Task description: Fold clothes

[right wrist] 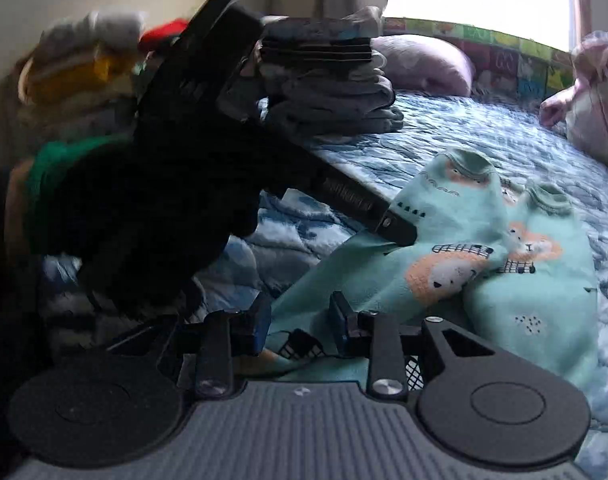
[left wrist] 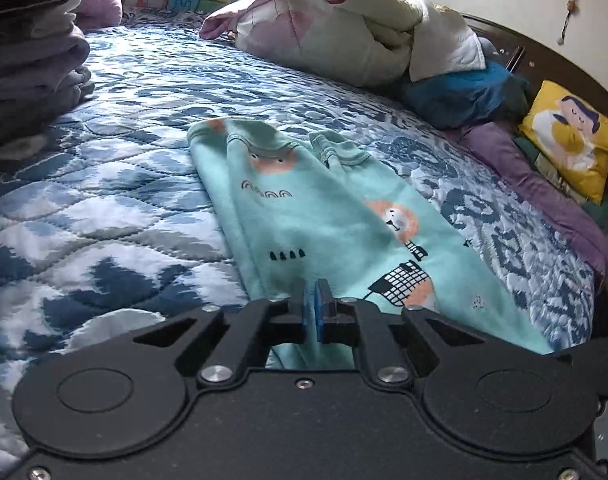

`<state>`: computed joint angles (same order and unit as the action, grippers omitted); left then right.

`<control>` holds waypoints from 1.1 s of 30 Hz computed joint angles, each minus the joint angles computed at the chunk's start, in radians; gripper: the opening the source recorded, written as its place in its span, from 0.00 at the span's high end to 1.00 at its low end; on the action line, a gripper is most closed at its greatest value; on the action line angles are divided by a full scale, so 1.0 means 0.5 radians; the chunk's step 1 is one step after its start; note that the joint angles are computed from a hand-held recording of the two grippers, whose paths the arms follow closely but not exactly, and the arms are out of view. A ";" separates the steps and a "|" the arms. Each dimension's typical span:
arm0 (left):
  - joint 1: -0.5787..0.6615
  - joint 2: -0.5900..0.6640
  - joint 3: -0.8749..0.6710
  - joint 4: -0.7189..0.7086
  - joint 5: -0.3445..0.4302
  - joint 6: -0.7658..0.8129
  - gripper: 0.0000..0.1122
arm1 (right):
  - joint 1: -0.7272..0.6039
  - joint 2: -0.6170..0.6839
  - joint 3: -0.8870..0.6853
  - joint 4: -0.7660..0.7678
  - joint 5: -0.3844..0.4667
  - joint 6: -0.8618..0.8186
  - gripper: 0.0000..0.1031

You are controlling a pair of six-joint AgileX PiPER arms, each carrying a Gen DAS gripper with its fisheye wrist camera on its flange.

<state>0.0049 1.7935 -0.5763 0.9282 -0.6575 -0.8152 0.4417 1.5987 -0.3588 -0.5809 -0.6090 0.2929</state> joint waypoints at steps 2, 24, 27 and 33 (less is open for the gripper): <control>-0.027 -0.089 0.029 -0.043 0.033 0.049 0.94 | 0.047 -0.053 0.000 0.052 0.075 -0.050 0.68; -0.171 -0.335 -0.110 -0.597 0.506 0.091 0.66 | -0.578 -0.108 0.138 -0.892 -0.539 0.706 0.59; -0.097 -0.640 0.230 -0.403 0.436 -0.238 0.58 | -0.933 -0.299 0.227 -1.131 -0.686 0.889 0.53; 0.094 -0.948 0.705 0.017 0.234 -0.835 0.53 | -1.878 -0.365 0.189 -1.600 -0.958 1.572 0.44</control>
<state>0.0520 1.3196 -0.2239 0.9366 -0.5405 -1.2329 -0.4973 1.4160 -0.2641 -1.3809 -1.0878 1.0790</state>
